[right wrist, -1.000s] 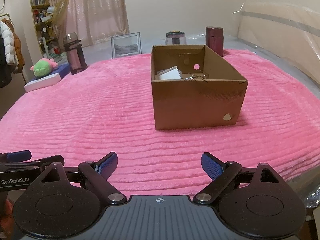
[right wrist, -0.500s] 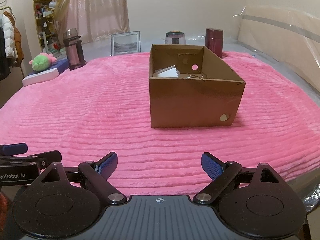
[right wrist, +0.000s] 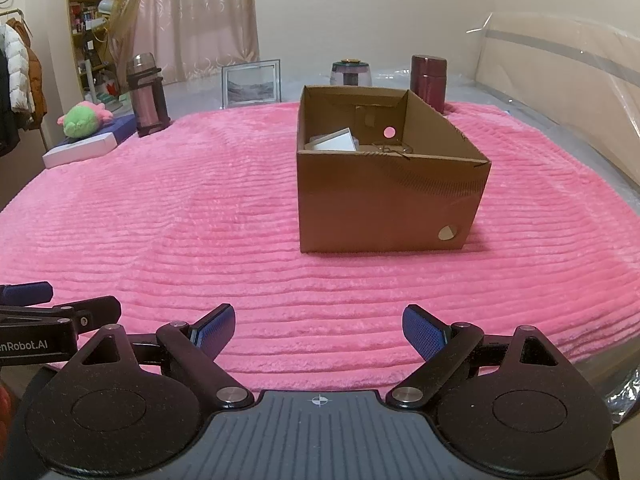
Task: Organize rigid objects
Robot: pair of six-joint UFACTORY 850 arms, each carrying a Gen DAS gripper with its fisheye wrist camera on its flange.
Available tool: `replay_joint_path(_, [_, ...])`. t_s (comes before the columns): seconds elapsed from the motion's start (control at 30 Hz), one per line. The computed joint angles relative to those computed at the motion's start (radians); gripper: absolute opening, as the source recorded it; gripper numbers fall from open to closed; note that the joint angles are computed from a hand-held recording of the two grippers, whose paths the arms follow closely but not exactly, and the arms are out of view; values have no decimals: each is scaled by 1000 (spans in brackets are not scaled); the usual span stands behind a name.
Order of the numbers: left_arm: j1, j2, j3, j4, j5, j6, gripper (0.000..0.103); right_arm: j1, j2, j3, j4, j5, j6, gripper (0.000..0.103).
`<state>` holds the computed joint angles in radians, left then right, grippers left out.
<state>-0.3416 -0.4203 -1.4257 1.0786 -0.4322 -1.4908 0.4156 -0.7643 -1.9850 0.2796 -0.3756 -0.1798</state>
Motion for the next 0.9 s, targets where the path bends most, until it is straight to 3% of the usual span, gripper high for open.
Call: replay_joint_path(0.9, [2, -8, -3, -4, 10, -3, 102, -3, 2, 8, -1, 2, 0, 88])
